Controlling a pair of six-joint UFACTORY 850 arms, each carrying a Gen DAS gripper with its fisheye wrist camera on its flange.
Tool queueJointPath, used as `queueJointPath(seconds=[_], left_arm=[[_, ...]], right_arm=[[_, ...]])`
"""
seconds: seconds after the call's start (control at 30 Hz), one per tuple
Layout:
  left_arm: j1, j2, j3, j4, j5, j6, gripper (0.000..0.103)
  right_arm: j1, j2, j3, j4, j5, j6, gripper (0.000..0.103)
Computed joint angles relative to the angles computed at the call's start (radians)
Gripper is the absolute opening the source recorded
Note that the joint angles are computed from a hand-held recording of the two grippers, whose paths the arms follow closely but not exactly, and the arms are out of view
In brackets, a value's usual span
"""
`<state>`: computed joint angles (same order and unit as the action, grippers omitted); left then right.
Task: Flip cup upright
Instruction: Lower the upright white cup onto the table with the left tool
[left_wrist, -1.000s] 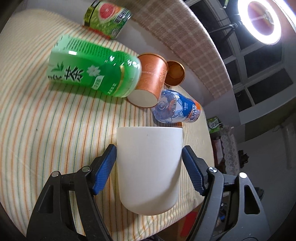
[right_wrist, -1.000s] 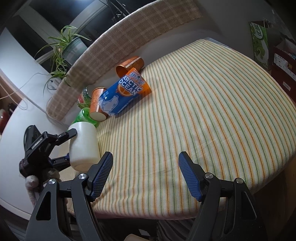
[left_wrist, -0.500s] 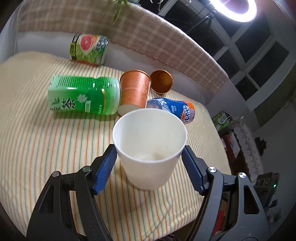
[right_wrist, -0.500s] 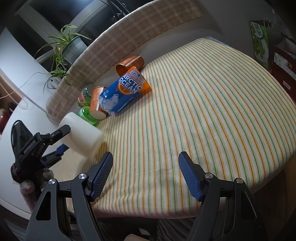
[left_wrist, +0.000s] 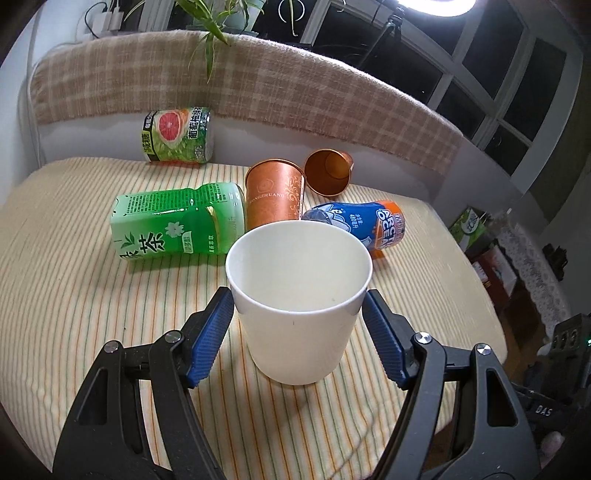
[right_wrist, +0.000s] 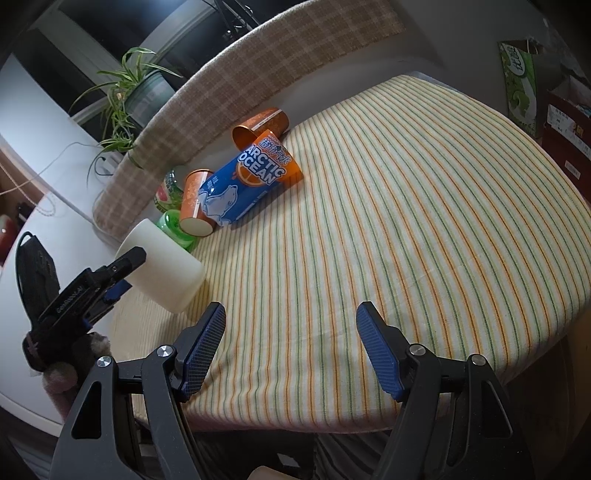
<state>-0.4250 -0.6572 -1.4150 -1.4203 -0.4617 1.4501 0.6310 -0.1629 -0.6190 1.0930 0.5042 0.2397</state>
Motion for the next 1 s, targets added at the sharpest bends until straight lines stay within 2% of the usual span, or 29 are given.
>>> queueJointPath(seconds=[0.27,0.43,0.6,0.73,1.0], left_arm=[[-0.015,0.018,0.03,-0.028,0.036,0.077,0.074],[-0.01,0.017,0.032,0.005,0.001,0.051,0.079],[0.0,0.014,0.035,0.041,-0.037,0.008,0.08],[0.007,0.018,0.051,0.049,-0.041,0.005,0.086],[0.025,0.025,0.077,0.043,-0.047,0.012,0.087]], right_arm=[[0.005,0.0,-0.006,0.021,0.003,-0.021,0.073],[0.006,-0.006,-0.014,0.024,0.0,-0.028,0.073],[0.014,-0.008,-0.025,0.05,0.006,-0.067,0.073],[0.017,-0.011,-0.035,0.063,0.013,-0.094,0.073],[0.021,-0.027,-0.06,0.049,0.009,-0.113,0.073]])
